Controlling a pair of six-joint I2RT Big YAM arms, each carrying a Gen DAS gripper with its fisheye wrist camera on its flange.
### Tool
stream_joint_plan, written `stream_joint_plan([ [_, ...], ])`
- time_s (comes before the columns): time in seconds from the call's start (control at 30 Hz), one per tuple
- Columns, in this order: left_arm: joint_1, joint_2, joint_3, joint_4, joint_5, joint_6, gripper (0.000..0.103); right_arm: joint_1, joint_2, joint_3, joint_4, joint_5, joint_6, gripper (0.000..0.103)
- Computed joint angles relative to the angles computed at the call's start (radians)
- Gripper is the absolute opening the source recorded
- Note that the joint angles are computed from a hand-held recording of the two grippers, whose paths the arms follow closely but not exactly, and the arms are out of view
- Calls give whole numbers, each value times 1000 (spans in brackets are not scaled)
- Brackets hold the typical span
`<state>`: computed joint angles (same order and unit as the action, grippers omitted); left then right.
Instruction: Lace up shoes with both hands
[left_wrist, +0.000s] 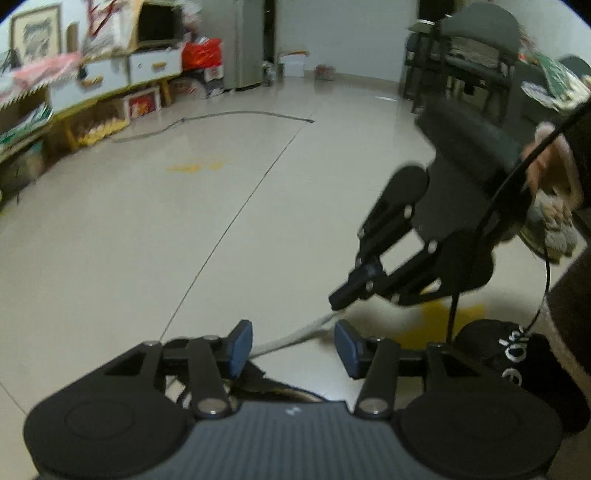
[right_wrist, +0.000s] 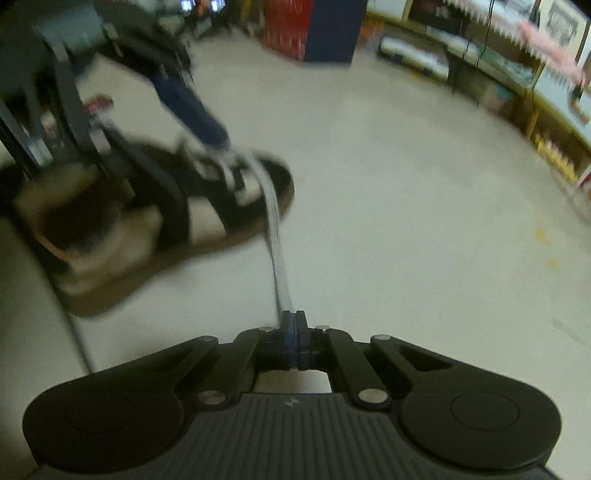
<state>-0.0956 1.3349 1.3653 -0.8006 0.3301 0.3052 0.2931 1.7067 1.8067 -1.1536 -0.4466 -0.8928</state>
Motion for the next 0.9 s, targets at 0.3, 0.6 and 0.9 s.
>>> stream_joint_plan([
  [0.3,-43,8,-3,9,-14,188,51,-1,9,66,-117,31,-87,3],
  [0.6,-44,46,28,-23,-17,80,54,11,105,94,-130,116,-11,28],
  [0.9,-26,39,18,-7,-13,17,57,7,106,76,-138,70,8,3],
])
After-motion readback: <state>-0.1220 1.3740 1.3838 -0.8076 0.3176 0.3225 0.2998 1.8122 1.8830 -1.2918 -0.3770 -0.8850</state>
